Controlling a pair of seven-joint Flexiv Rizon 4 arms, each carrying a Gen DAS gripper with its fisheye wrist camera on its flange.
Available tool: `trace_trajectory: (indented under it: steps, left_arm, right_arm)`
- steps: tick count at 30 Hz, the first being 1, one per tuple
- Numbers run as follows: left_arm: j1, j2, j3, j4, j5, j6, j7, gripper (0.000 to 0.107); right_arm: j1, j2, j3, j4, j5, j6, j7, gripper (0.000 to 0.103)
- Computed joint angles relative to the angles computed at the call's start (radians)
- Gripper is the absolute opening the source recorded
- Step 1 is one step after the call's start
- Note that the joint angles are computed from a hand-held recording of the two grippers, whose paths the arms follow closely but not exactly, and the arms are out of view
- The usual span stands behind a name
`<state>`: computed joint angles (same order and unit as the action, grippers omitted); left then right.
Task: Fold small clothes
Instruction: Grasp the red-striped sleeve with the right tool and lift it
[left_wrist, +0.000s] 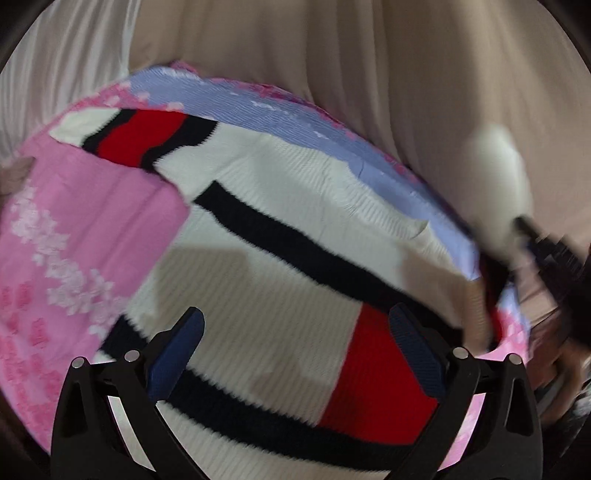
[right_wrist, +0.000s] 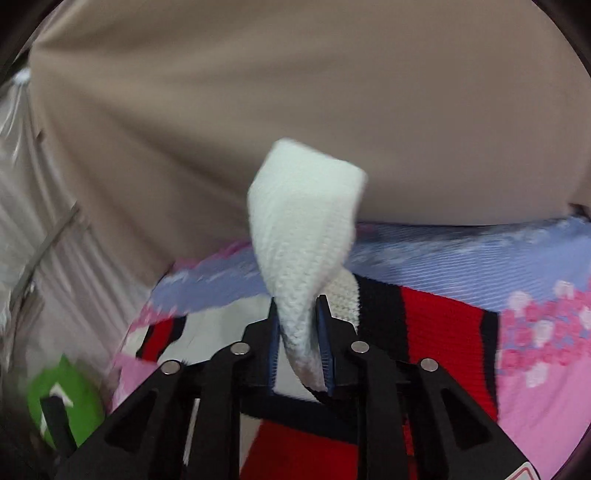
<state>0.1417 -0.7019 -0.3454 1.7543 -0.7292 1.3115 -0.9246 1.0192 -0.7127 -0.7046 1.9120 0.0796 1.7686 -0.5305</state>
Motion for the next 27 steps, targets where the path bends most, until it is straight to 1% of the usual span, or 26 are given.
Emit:
trace_trajectory:
  steps: [1, 2, 3, 4, 5, 6, 7, 8, 9, 11, 12, 13, 14, 15, 16, 17, 18, 19, 20, 21, 22, 23, 24, 25, 26, 27]
  left_arm:
    - [0.007, -0.024, -0.011, -0.036, -0.010, -0.029, -0.007, 0.098]
    - [0.006, -0.053, -0.012, -0.082, -0.015, -0.067, -0.022, 0.098]
    - [-0.002, -0.086, -0.002, -0.133, -0.012, -0.109, -0.045, 0.098]
    - [-0.008, -0.113, 0.003, -0.174, -0.010, -0.140, -0.056, 0.098]
    - [-0.027, -0.148, 0.030, -0.230, 0.008, -0.179, -0.089, 0.098]
    - [-0.057, -0.192, 0.067, -0.302, 0.037, -0.223, -0.139, 0.098]
    - [-0.076, -0.225, 0.093, -0.356, 0.063, -0.253, -0.175, 0.098]
    - [-0.098, -0.263, 0.119, -0.419, 0.090, -0.287, -0.221, 0.098]
    - [-0.115, -0.300, 0.139, -0.478, 0.115, -0.322, -0.262, 0.098]
    - [-0.148, -0.359, 0.196, -0.582, 0.177, -0.396, -0.364, 0.097]
    - [-0.156, -0.386, 0.210, -0.625, 0.196, -0.432, -0.414, 0.096]
    - [-0.158, -0.398, 0.214, -0.642, 0.209, -0.439, -0.448, 0.092]
    - [-0.156, -0.395, 0.203, -0.628, 0.214, -0.401, -0.457, 0.089]
    - [-0.161, -0.392, 0.204, -0.625, 0.230, -0.379, -0.467, 0.082]
    - [-0.158, -0.397, 0.196, -0.638, 0.243, -0.388, -0.462, 0.054]
    - [-0.149, -0.409, 0.178, -0.662, 0.246, -0.419, -0.450, 0.027]
    - [-0.138, -0.424, 0.156, -0.691, 0.237, -0.453, -0.443, 0.015]
    - [-0.124, -0.433, 0.125, -0.706, 0.213, -0.464, -0.432, 0.009]
    - [-0.115, -0.428, 0.100, -0.701, 0.192, -0.435, -0.414, 0.008]
    - [-0.109, -0.419, 0.077, -0.691, 0.177, -0.397, -0.382, 0.008]
    - [-0.103, -0.404, 0.051, -0.680, 0.164, -0.352, -0.334, 0.008]
    - [-0.097, -0.397, 0.032, -0.677, 0.151, -0.328, -0.298, 0.008]
    - [-0.097, -0.392, 0.026, -0.675, 0.147, -0.306, -0.267, 0.008]
    - [-0.105, -0.394, 0.041, -0.681, 0.155, -0.301, -0.256, 0.008]
    - [-0.124, -0.414, 0.078, -0.711, 0.180, -0.330, -0.266, 0.008]
    - [-0.140, -0.436, 0.114, -0.746, 0.203, -0.374, -0.290, 0.008]
  right_arm:
    - [-0.005, -0.037, 0.014, -0.062, -0.039, -0.058, -0.011, 0.027]
    - [0.013, -0.063, -0.004, -0.092, -0.079, -0.123, 0.015, 0.028]
    - [0.044, -0.087, -0.033, -0.099, -0.115, -0.182, 0.067, 0.031]
    - [0.060, -0.093, -0.030, -0.092, -0.087, -0.202, 0.065, 0.033]
    - [0.084, -0.092, -0.038, -0.053, -0.074, -0.206, 0.106, 0.041]
    - [0.121, -0.088, -0.063, -0.007, -0.066, -0.217, 0.144, 0.052]
    - [0.177, -0.086, -0.102, 0.040, -0.063, -0.258, 0.192, 0.055]
    - [0.219, -0.075, -0.130, 0.089, -0.069, -0.322, 0.226, 0.056]
    - [0.251, -0.049, -0.136, 0.149, -0.071, -0.356, 0.244, 0.056]
    - [0.253, -0.017, -0.114, 0.191, -0.081, -0.424, 0.281, 0.056]
    - [0.247, -0.004, -0.094, 0.213, -0.076, -0.427, 0.299, 0.056]
    - [0.234, 0.004, -0.073, 0.227, -0.078, -0.424, 0.308, 0.056]
    - [0.225, 0.008, -0.056, 0.233, -0.088, -0.429, 0.313, 0.056]
    - [0.195, 0.004, -0.027, 0.225, -0.102, -0.428, 0.306, 0.057]
    - [0.172, -0.002, -0.001, 0.223, -0.113, -0.415, 0.303, 0.057]
    - [0.133, -0.010, 0.034, 0.203, -0.122, -0.416, 0.291, 0.057]
    - [0.120, -0.014, 0.053, 0.202, -0.134, -0.405, 0.300, 0.057]
    - [0.097, -0.021, 0.069, 0.189, -0.144, -0.400, 0.301, 0.056]
    - [0.069, -0.027, 0.081, 0.176, -0.159, -0.386, 0.312, 0.043]
    - [0.060, -0.032, 0.076, 0.174, -0.155, -0.363, 0.317, 0.012]
    - [0.080, -0.028, 0.049, 0.175, -0.145, -0.355, 0.336, 0.014]
    - [0.118, -0.036, -0.011, 0.207, -0.157, -0.284, 0.401, 0.013]
    - [0.165, -0.056, -0.069, 0.223, -0.121, -0.247, 0.419, 0.013]
    - [0.201, -0.056, -0.118, 0.253, -0.149, -0.222, 0.478, 0.013]
    - [0.218, -0.060, -0.136, 0.268, -0.142, -0.212, 0.496, 0.013]
    - [0.218, -0.064, -0.120, 0.275, -0.105, -0.215, 0.495, 0.013]
